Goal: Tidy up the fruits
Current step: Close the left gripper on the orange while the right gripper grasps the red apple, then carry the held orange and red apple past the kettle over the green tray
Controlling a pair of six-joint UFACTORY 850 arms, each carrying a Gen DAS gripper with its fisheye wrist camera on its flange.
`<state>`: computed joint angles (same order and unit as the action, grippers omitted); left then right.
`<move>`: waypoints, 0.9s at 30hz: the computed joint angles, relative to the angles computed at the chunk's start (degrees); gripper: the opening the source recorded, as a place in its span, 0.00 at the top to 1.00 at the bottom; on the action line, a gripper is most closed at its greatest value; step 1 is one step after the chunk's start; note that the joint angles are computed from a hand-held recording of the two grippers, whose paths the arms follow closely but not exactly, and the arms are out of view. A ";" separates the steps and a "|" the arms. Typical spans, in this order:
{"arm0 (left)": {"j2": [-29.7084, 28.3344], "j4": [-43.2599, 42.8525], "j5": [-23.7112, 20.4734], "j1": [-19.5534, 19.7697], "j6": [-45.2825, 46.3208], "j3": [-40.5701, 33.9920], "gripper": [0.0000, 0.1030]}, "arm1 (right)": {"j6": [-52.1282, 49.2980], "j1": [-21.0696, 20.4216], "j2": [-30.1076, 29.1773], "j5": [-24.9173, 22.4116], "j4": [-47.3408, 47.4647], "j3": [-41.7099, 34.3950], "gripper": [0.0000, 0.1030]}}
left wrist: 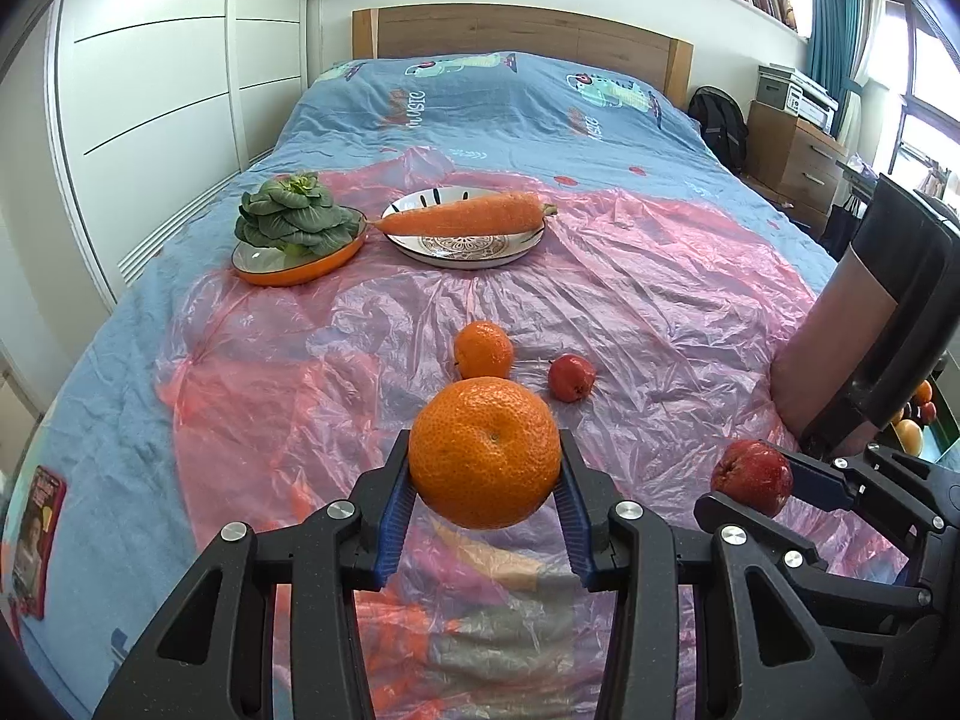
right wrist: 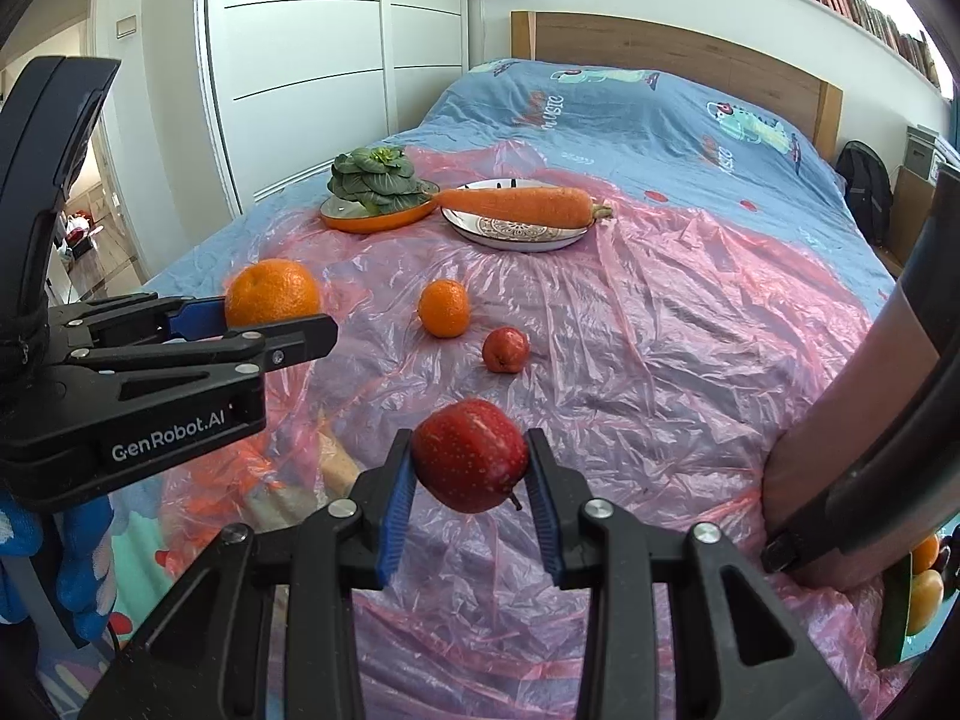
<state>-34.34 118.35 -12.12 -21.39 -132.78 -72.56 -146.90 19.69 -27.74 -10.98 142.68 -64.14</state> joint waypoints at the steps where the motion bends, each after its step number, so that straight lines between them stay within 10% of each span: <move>1: 0.71 -0.09 -0.26 -0.15 0.12 0.65 0.63 | -0.88 0.04 0.87 0.08 0.93 0.80 0.81; 27: 15.00 7.35 -3.64 -7.88 -3.41 12.37 0.63 | -28.97 -0.96 20.47 2.52 31.31 15.58 0.81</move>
<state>-19.34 125.70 -15.76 -29.27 -136.19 -60.19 -175.86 18.73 -7.27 -8.46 173.99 -48.56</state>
